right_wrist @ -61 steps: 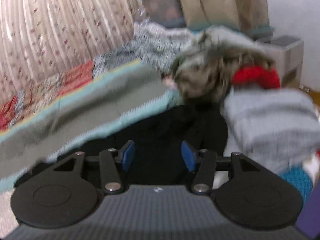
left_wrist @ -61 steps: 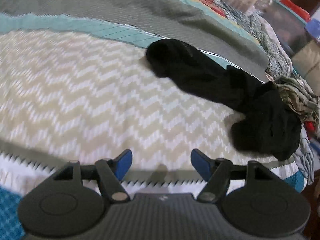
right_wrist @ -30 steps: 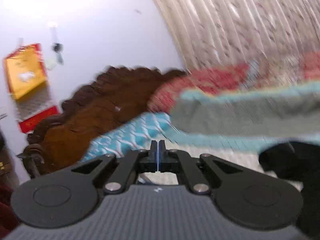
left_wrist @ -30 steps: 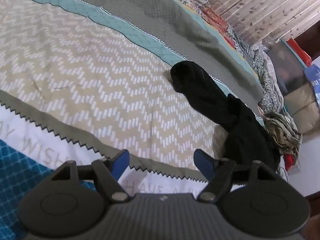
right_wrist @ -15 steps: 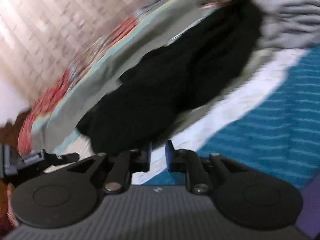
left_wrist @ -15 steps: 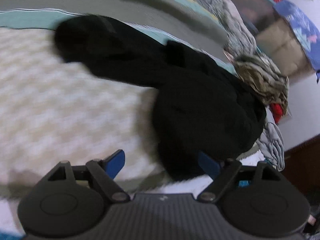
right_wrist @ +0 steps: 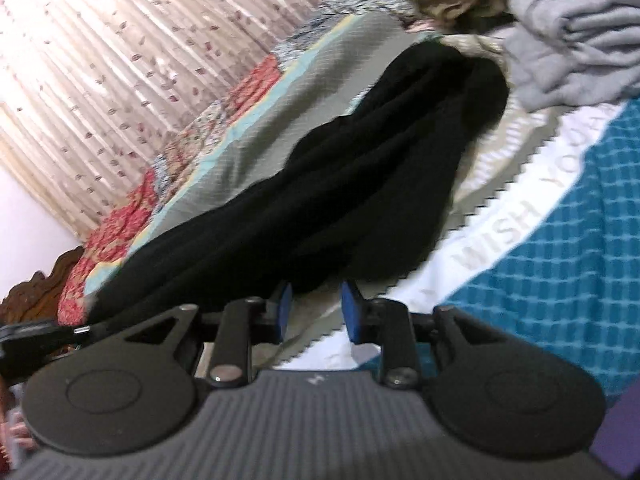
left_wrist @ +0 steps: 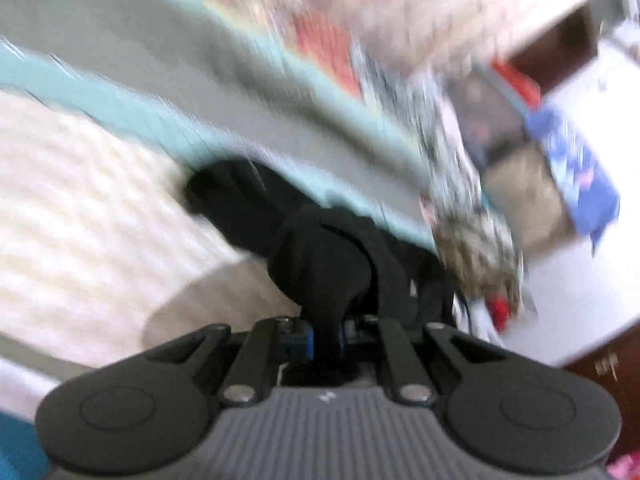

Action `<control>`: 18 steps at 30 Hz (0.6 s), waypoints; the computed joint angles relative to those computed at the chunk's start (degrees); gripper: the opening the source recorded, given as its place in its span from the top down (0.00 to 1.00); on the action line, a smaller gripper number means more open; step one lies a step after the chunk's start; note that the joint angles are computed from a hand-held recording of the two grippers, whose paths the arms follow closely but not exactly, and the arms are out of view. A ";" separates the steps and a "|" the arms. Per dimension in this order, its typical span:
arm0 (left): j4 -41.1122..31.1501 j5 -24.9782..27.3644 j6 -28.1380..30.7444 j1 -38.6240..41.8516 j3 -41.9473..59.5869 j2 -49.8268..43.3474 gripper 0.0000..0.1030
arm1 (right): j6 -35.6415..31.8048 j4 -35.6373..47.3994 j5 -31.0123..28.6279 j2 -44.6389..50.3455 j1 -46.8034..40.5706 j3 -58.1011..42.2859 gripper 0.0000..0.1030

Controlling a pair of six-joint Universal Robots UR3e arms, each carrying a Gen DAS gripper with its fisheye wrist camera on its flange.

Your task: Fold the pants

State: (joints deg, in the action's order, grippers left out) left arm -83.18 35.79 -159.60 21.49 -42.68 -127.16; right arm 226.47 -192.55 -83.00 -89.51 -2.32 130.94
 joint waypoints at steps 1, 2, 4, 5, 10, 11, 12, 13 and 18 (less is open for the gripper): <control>1.41 -0.81 0.20 3.87 -3.01 2.92 0.92 | -0.29 0.32 -0.11 1.05 0.92 -1.50 0.70; 2.00 -0.64 -0.04 6.93 -4.02 4.50 0.92 | -0.63 0.48 -0.23 2.01 1.79 -2.60 0.70; 5.83 3.12 -1.78 12.45 -6.22 7.03 0.91 | -1.13 0.43 -0.33 4.69 3.38 -4.99 0.69; 9.41 5.10 -3.21 14.67 -8.72 8.21 0.91 | -1.36 1.14 -0.34 6.09 4.16 -6.73 0.69; 23.89 21.39 -13.28 16.76 -13.33 5.94 0.70 | -2.45 5.04 0.30 11.15 6.67 -13.89 0.68; 24.69 24.30 -13.93 16.11 -13.99 5.56 0.67 | -2.95 6.41 -0.07 11.82 7.21 -15.44 0.68; 24.58 24.81 -13.74 16.07 -15.80 5.90 0.66 | -3.46 7.01 -0.13 12.09 7.35 -16.00 0.67; 23.83 22.89 -12.96 16.50 -17.79 6.73 0.62 | -3.87 7.69 -0.19 12.32 7.57 -16.72 0.67; 27.38 16.79 -1.51 15.11 -34.26 16.18 0.60 | -7.37 11.16 -0.57 12.40 6.71 -18.20 0.61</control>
